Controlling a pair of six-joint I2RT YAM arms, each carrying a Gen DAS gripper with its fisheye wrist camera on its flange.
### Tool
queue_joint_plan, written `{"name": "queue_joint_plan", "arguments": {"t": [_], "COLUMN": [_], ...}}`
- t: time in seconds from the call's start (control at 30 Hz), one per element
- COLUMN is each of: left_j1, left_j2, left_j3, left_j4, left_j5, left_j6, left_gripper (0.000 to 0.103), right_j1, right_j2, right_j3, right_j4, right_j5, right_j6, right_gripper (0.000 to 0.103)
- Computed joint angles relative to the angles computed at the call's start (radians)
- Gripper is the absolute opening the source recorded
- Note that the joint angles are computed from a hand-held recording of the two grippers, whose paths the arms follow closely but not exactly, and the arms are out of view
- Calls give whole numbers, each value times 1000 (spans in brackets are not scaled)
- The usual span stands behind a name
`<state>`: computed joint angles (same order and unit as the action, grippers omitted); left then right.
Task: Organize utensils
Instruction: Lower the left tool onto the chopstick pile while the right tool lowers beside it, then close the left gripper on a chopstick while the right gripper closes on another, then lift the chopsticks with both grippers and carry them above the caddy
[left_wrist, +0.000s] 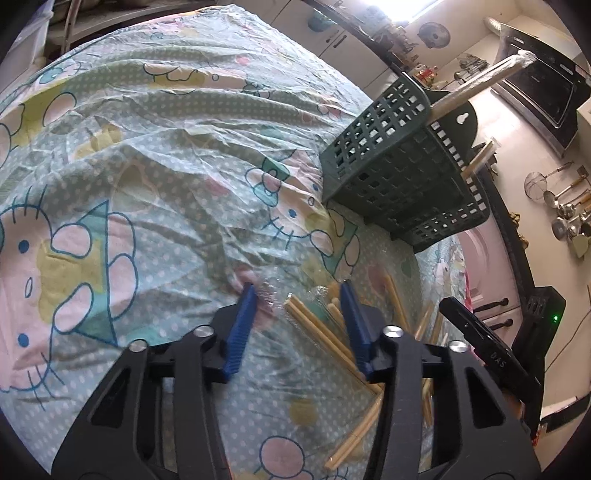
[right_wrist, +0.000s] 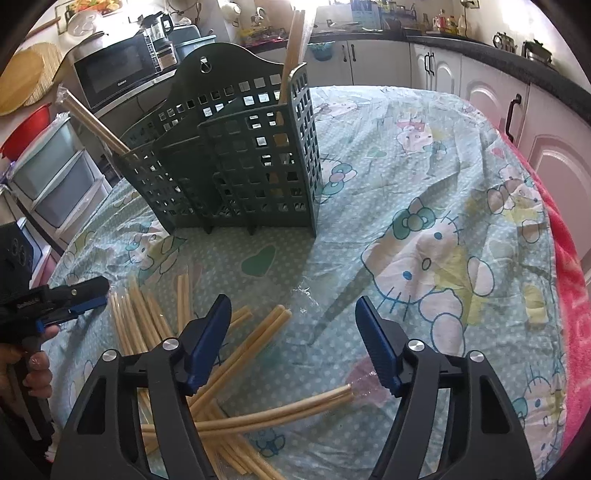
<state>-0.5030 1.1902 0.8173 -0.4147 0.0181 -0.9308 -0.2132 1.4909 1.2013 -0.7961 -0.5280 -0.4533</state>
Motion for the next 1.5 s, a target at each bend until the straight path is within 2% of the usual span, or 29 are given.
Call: {"name": "queue_joint_plan", "arguments": {"t": [0.07,0.27,0.37,0.53,0.57,0.6,0.73,1.03,1.5], "left_j1": [13,50,61,71,74,75,70,90,74], "left_j2": [0,-2,-3,0,0,0,-3,-86,-189], "left_j3": [-4,-18,-23,-25,-26,-26,-24,-3,139], "left_j4": [0,6,12,16,19,20,22,-14,-140], "left_j5": [6,35,44,52,56,57,56,34,-69], "left_j6": [1,21,21,32,32,35,41,78,162], "left_gripper": [24,12,9,5,4,4,1,0,0], "right_j1": [2,8,7,0,-3,-6,-9,3,69], "right_j2": [8,29,43,75,80,85,73,-16,-109], "right_j3": [8,30,44,74,80,87,92,111,190], "right_j4": [-7,-24,-36,-75,-81,-90,-99,-114,-171], "right_j5": [-3,-5,-12,-34,-39,-47,-64,-104,-135], "right_j6": [0,1,11,24,25,24,17,4,-13], "right_gripper": [62,54,52,42,37,27,8,7,6]}}
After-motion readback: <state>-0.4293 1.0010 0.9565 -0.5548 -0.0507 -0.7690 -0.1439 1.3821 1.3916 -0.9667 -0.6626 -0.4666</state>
